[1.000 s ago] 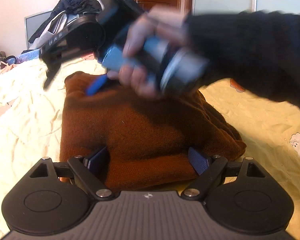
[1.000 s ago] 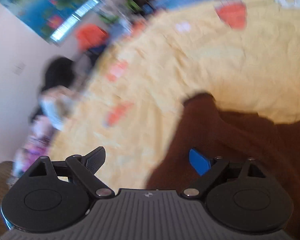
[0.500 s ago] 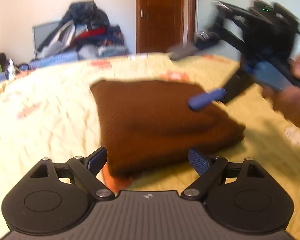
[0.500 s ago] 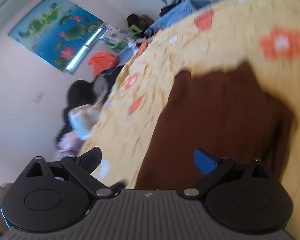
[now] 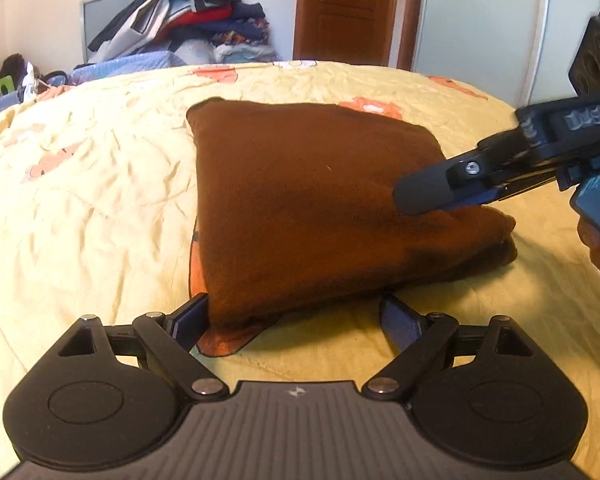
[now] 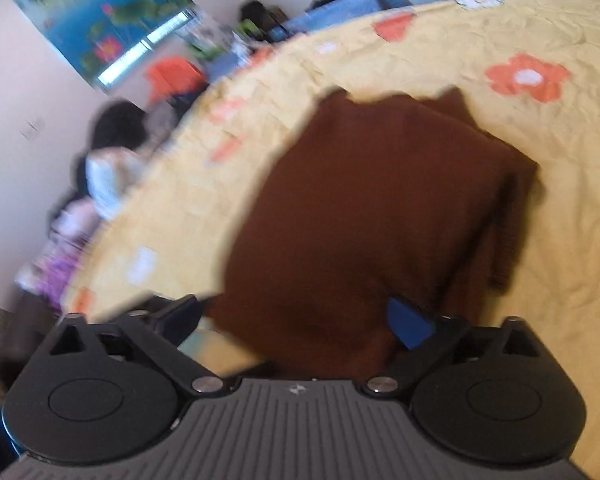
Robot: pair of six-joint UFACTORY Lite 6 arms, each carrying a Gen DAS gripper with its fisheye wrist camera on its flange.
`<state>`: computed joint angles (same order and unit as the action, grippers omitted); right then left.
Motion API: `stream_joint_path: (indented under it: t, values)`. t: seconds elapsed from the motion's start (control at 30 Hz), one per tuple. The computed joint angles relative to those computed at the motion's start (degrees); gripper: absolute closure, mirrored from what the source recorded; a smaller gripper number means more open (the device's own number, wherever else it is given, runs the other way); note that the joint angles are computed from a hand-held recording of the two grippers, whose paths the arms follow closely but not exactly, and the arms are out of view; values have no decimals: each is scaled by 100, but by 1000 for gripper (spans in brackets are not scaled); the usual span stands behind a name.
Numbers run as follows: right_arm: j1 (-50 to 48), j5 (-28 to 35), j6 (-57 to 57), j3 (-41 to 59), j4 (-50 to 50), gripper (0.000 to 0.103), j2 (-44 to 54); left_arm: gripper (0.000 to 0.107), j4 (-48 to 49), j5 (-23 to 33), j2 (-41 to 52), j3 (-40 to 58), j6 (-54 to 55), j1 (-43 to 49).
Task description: Fold small clothes
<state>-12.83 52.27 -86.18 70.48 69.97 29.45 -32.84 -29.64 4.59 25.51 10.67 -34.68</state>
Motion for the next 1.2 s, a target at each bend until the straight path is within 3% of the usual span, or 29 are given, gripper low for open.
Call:
stream_joint_path:
  t: [0.03,0.1,0.23,0.27,0.3,0.33,0.37,0.43,0.5,0.57,0.7,0.83,0.9,0.97,1.0,1.1,1.2]
  values:
    - [-59,5,50,5,106,31,16,16,-93,37,-90,-55,69,-25]
    - [20,-97,677,-20,-92,30,-288,16,-81,31,-114,-84,10,-39]
    - [206,65,296,-473,63,4,-939,16,-156,-152,73,-50,71,-99]
    - [254,-9,309,-411,-33,5,-814,16,-174,-147,75,-43,88,-113]
    - [332,-323,372,-300,-222,6,-564,16,-162,-121,74,-18,82,-106]
    - [298,-475,195,-166,-206,18,-222,16,-123,-103,104,23,54,-91]
    - [134,-387,102,-111,-45,30,-120,16,-99,-87,69,-2,44,-76]
    - [-163,46,634,98,-92,35,-26,16,-127,-53,-25,-66,82,-45]
    - [-358,239,708,-66,-61,32,-359,16,-179,-77,-121,-171,96,-38]
    - [-482,48,420,-481,8,11,-887,16,-358,-112,-223,-278,224,-58]
    - [-759,-57,248,-756,-362,10,-1181,16,-384,-84,-364,-400,252,27]
    - [-593,-412,288,-779,-733,21,-868,16,-512,-3,-385,-348,350,91]
    - [-405,-743,213,-786,-841,45,-638,17,-649,26,-429,-336,427,99]
    - [-441,-726,-144,-856,-720,68,-669,60,-918,44,-580,-387,603,142]
    - [-512,-583,-122,-786,-758,72,-676,84,-917,209,-672,-381,631,276]
    - [-807,-272,-94,-527,-812,81,-710,86,-289,651,-962,-474,143,697]
    - [-847,-418,-19,-396,-941,82,-320,89,-1141,91,-804,-558,933,196]
